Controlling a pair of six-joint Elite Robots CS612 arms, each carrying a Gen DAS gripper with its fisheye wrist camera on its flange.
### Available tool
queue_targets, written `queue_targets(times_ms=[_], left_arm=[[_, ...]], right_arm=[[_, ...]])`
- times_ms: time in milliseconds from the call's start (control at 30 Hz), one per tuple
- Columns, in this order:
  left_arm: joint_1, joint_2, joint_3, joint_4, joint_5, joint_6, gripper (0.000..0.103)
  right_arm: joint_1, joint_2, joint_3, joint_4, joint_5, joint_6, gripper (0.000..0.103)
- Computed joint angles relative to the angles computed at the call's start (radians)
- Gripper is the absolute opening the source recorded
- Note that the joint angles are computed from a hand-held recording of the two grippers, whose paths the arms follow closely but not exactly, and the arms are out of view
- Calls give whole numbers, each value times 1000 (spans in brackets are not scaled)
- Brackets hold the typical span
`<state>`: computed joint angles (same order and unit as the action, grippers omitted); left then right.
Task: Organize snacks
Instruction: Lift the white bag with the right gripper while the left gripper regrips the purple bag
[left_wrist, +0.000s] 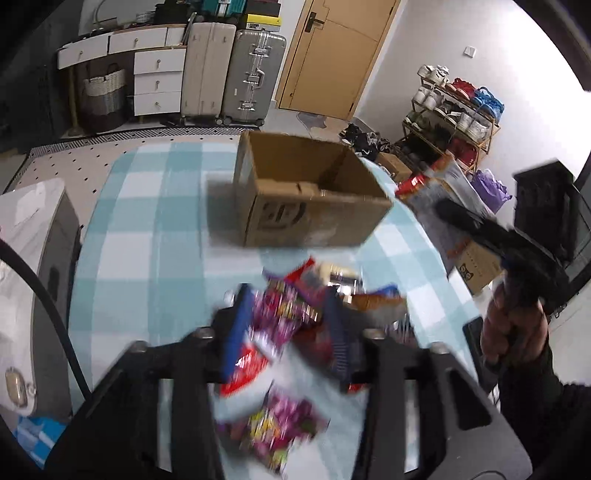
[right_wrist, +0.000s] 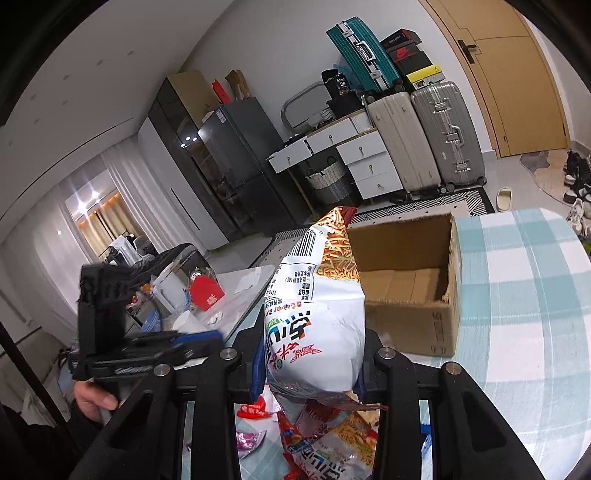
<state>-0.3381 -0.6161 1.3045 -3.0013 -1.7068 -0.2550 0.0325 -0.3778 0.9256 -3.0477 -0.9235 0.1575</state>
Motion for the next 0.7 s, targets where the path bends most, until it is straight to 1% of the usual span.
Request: queue_targets(times_ms=[67,100,167,267,333,367,567,700], left_arm=[[1,-16,57,-34,-6,-12,76],[2,-20,74,-45,-13,-20,77],[3,-27,106,-40,-21,-35,77],[6,-24,134,-42,-65,-52,77],[10,-17,141,-26,-115,-66,77],[10,-12,142,-21,-121,-70,77],[-2,14,113,51,-114,-46,77],[-17,22,109,56,-51,-2,79]], right_arm=[[0,1,9,-1,4,2,35],[0,0,15,-2,3,3,35],[-1,-2,27,-7,7,10,35],[-2,-12,52,-30,7,22,35],[-2,-18,67,-38,10,23,35],[-1,-22,76,-40,9,18,35],[0,-38,116,-60,16,12,35],[-1,-49,139,-75,19,10,35]])
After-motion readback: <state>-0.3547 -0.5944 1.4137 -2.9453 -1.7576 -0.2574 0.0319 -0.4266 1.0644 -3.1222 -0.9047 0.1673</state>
